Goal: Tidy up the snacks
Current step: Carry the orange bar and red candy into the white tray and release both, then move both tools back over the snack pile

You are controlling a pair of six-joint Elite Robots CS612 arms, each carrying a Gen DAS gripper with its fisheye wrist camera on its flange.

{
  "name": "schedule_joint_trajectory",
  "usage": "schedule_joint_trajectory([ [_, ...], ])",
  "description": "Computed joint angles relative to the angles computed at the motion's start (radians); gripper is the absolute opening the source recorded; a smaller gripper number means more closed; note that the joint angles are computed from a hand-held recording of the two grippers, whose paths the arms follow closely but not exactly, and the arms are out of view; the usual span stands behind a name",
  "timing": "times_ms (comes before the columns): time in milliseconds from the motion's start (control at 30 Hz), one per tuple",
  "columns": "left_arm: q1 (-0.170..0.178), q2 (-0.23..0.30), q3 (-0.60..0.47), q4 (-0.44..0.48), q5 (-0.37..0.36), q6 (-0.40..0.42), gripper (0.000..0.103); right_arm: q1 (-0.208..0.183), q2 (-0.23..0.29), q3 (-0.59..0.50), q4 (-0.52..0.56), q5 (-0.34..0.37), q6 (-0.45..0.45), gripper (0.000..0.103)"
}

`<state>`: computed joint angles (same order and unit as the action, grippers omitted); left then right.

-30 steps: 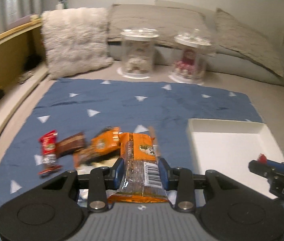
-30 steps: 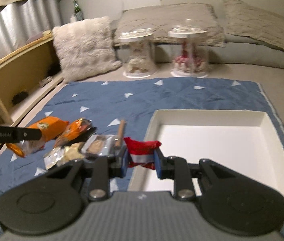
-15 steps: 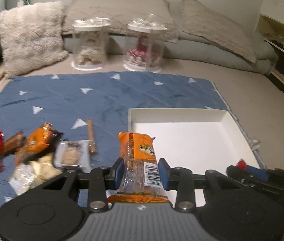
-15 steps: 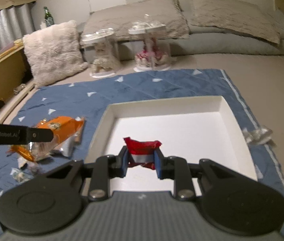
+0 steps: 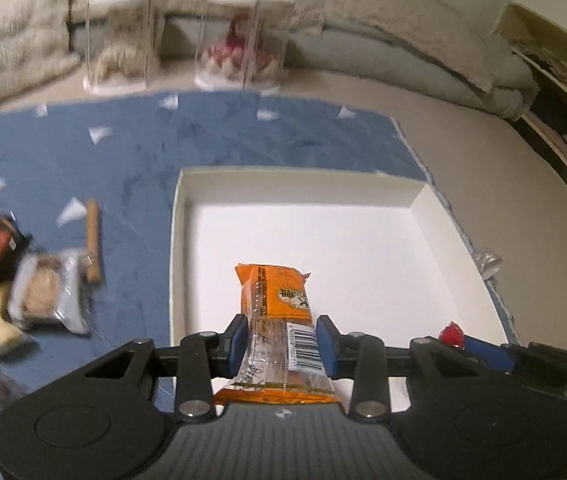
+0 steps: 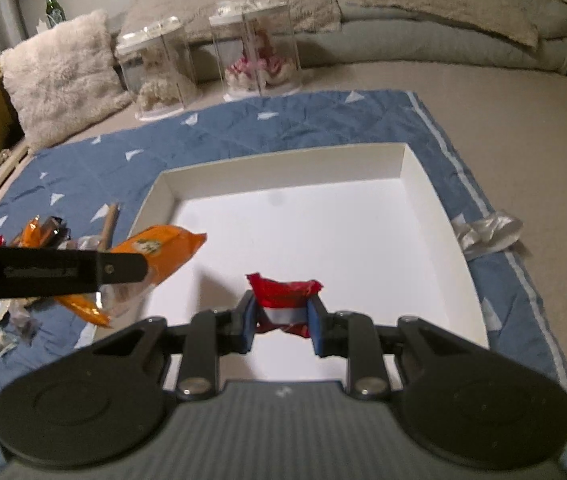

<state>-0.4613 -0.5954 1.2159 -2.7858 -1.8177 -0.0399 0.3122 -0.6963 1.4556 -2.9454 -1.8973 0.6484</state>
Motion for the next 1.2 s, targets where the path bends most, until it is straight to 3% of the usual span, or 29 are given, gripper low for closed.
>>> schedule_joint_trajectory([
  [200, 0.003, 0.028, -0.048, 0.081, -0.006, -0.020, 0.042, -0.017, 0.013, -0.027, 0.053, 0.067, 0.046, 0.031],
  [333, 0.003, 0.031, -0.058, 0.104, -0.001, -0.009, 0.064, -0.023, 0.026, -0.046, 0.069, 0.087, 0.064, 0.031],
  [433, 0.000, 0.023, -0.047, 0.091, 0.028, 0.037, 0.065, -0.021, 0.032, -0.058, 0.081, 0.082, 0.069, 0.033],
  [600, 0.001, 0.015, -0.039, 0.105, 0.056, 0.082, 0.067, -0.024, 0.033, -0.055, 0.084, 0.098, 0.103, 0.047],
  [833, 0.003, 0.002, -0.025, 0.142, 0.075, 0.107, 0.083, -0.021, 0.018, -0.047, 0.158, 0.089, 0.101, 0.070],
  [867, 0.003, 0.000, -0.021, 0.141, 0.077, 0.108, 0.087, -0.014, 0.018, -0.055, 0.193, 0.042, 0.133, 0.074],
  [933, 0.002, -0.006, -0.012, 0.137, 0.088, 0.107, 0.093, -0.010, 0.011, -0.051, 0.208, 0.021, 0.147, 0.078],
  [1200, 0.004, -0.029, 0.028, 0.113, 0.125, 0.119, 0.100, 0.003, -0.014, -0.019, 0.207, -0.059, 0.172, 0.102],
])
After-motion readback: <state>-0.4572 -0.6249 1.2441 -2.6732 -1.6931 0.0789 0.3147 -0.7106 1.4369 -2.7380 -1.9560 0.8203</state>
